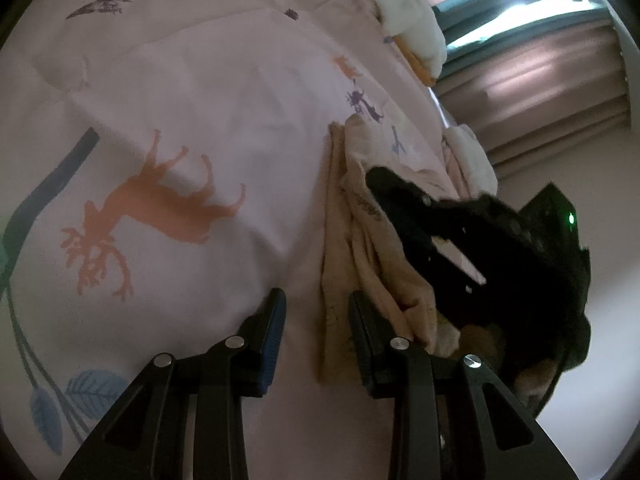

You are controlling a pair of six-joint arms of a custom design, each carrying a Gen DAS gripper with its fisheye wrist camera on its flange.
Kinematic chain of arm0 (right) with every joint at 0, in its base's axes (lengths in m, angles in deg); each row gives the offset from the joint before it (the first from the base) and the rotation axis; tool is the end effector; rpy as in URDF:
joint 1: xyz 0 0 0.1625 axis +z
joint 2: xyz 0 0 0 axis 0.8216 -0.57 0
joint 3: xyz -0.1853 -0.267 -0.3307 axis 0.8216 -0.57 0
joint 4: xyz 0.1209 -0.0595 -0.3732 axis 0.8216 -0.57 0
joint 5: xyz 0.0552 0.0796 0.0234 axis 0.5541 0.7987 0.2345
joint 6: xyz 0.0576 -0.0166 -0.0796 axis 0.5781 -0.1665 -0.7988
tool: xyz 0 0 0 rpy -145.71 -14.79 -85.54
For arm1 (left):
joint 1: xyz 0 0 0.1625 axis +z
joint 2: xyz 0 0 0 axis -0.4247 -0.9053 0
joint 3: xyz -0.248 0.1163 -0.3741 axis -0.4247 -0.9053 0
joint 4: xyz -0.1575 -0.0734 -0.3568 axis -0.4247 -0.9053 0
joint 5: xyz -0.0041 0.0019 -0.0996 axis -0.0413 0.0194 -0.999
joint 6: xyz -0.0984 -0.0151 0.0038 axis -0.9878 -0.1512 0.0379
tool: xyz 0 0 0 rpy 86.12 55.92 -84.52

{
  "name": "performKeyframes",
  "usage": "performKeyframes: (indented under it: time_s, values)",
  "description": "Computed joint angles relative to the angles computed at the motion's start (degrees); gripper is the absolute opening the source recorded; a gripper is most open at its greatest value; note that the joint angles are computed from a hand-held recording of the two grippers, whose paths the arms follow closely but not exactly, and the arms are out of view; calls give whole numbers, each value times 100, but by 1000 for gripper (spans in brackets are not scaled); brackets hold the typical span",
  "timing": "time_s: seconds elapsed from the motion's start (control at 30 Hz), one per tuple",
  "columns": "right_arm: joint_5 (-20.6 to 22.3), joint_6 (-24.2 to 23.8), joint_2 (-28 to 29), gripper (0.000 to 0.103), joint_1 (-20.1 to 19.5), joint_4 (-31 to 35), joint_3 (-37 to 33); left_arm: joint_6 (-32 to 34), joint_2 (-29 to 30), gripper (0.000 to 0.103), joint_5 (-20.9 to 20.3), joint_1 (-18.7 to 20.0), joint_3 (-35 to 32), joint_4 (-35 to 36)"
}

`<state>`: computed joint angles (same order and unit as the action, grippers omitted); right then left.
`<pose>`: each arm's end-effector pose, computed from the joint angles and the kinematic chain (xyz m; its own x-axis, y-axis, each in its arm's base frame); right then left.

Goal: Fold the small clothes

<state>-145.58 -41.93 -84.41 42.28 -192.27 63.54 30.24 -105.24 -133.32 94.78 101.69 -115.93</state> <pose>0.2104 -0.5797 0.0374 -0.9916 -0.1289 0.0052 -0.1232 0.9341 -0.3351 -0.0483 -0.5776 0.1466 -0.9918 -0.1188 0.0464 -0.1242 0.8177 -0.5620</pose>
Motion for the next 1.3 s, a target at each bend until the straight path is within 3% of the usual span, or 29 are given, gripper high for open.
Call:
performKeyframes:
  time_s: [0.17, 0.27, 0.47, 0.57, 0.7, 0.87, 0.9, 0.97, 1.17, 1.3]
  values:
    - [484, -41, -141, 19, -116, 242, 274, -426, -39, 32, -415, 206, 87, -366]
    - [428, -205, -173, 19, -73, 238, 427, -498, -68, 32, -651, 332, 91, -456]
    - [237, -425, -183, 18, 3, -423, 876, -358, -76, 32, -422, 223, 188, -516]
    - [451, -537, -231, 20, -59, -298, 949, -489, -49, 32, -566, 281, 176, -620]
    - [117, -698, -209, 20, 56, -527, 1101, -549, -70, 32, -731, 362, 108, -528]
    - [-270, -986, -133, 25, 269, -1125, 1404, -429, -12, 32, -425, 219, 57, -495]
    - [-288, -1053, -144, 26, 293, -1112, 1451, -404, 12, 34, -384, 198, 25, -478]
    - [-226, -1137, -182, 37, 277, -972, 1519, -337, 25, 34, -335, 186, -2, -449]
    - [-588, -1598, -120, 38, 403, -1270, 1805, -191, 65, 34, -255, 171, -24, -474]
    - [-593, -1374, -328, 39, 434, -1012, 1868, -74, 73, 34, -190, 150, 20, -562]
